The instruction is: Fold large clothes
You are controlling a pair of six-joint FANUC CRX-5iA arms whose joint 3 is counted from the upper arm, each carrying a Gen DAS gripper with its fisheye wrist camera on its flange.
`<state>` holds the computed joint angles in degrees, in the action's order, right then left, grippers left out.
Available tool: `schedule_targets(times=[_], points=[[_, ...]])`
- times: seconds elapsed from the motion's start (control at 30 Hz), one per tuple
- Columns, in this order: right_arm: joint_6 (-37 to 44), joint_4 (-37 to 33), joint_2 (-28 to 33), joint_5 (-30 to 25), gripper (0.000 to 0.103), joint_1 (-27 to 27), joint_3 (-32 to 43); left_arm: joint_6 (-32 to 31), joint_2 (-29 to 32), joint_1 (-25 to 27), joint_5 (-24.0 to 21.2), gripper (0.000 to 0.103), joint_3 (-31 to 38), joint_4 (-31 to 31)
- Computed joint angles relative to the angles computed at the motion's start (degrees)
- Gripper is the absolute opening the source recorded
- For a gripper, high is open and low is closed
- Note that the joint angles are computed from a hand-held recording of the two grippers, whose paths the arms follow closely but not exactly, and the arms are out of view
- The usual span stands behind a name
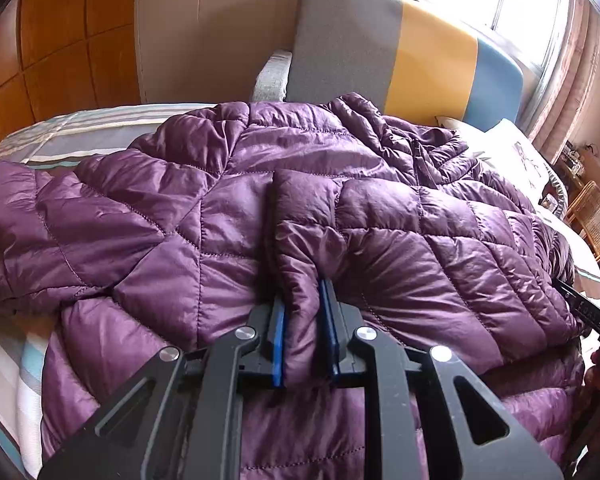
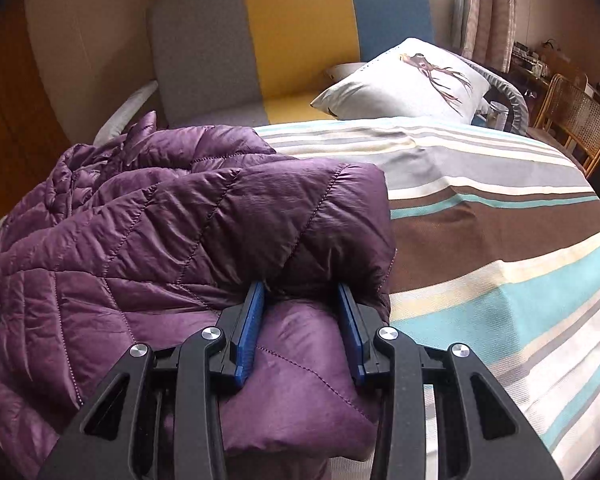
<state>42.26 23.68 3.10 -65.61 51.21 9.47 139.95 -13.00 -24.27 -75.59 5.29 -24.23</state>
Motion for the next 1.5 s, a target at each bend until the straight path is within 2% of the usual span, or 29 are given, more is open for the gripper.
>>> schedule_targets(times=[0.13, 0.27, 0.3, 0.4, 0.43, 0.5, 0.6, 0.8, 0.83, 0.93, 1.07, 1.2, 1.27, 1.3, 1.33, 1.37, 1.4, 1.5], points=[[-5.9, 2.1, -5.8, 2.9, 0.037, 2.8, -4.3, 0.2, -0.2, -0.3, -0.1, 0.017, 0.0, -0.3], [-2.8, -0.2, -6.2, 2.2, 0.037, 5.3, -3.6, -0.2, 0.5, -1.3, -1.7, 0.019, 1.2, -1.2], [-2.8, -0.4, -5.7, 2.2, 0.037, 5.6, -3.4, -0.3, 0.4, -1.3, -2.0, 0.024, 1.4, -1.1], [-2.2, -0.5, -4.1, 1.5, 0.037, 5.7, -2.9, 2.1, -0.7, -2.4, -4.6, 0.049, 2.5, -2.8], [-1.9, -0.7, -3.8, 1.4, 0.037, 5.6, -3.0, 3.5, -1.1, -3.2, -5.4, 0.050, 2.8, -4.1], [-2.1, 0.4, -3.8, 2.1, 0.037, 6.0, -4.1, 6.2, -2.1, -4.4, -6.6, 0.049, 3.5, -6.1], [-2.4, 1.7, -3.9, 2.2, 0.037, 6.6, -5.1, 6.3, -1.8, -5.3, -5.3, 0.045, 5.1, -6.2], [-2.9, 1.0, -4.8, 3.9, 0.037, 6.0, -6.4, -3.2, 5.8, -5.0, 0.5, 0.040, 9.4, -0.2], [-3.0, 1.2, -4.8, 4.0, 0.037, 6.0, -6.6, -4.1, 6.9, -4.3, 0.6, 0.035, 9.8, 1.1], [-3.2, 2.0, -4.6, 3.9, 0.037, 6.3, -6.8, -4.7, 9.5, -3.2, -0.8, 0.033, 10.1, 2.4], [-3.5, 3.3, -4.3, 3.4, 0.037, 6.8, -7.0, -3.7, 7.9, -3.1, 3.2, 0.033, 5.9, 1.6], [-3.7, 4.6, -3.8, 2.6, 0.037, 7.3, -6.9, -3.3, 7.6, -3.6, 3.0, 0.032, 6.3, 1.3], [-3.7, 4.3, -4.0, 2.9, 0.037, 7.2, -7.0, -2.6, 5.6, -2.9, 4.8, 0.044, 4.7, 3.0], [-3.7, 4.4, -4.0, 3.0, 0.037, 7.2, -7.1, -1.6, 4.0, -2.6, 5.5, 0.067, 3.8, 3.5], [-3.8, 4.5, -4.0, 2.9, 0.037, 7.3, -7.1, 0.2, 3.3, -3.4, 4.1, 0.094, 4.1, 2.0], [-3.8, 4.7, -3.9, 2.8, 0.037, 7.3, -7.1, 3.5, 2.6, -5.4, 1.4, 0.100, 5.2, -1.8], [-3.8, 4.8, -3.9, 2.7, 0.037, 7.4, -7.0, 6.3, 0.9, -7.0, -0.1, 0.100, 5.3, -5.3], [-3.8, 4.8, -3.9, 2.8, 0.037, 7.4, -7.1, 8.1, -4.1, -5.3, -2.5, 0.100, 3.2, -6.6]])
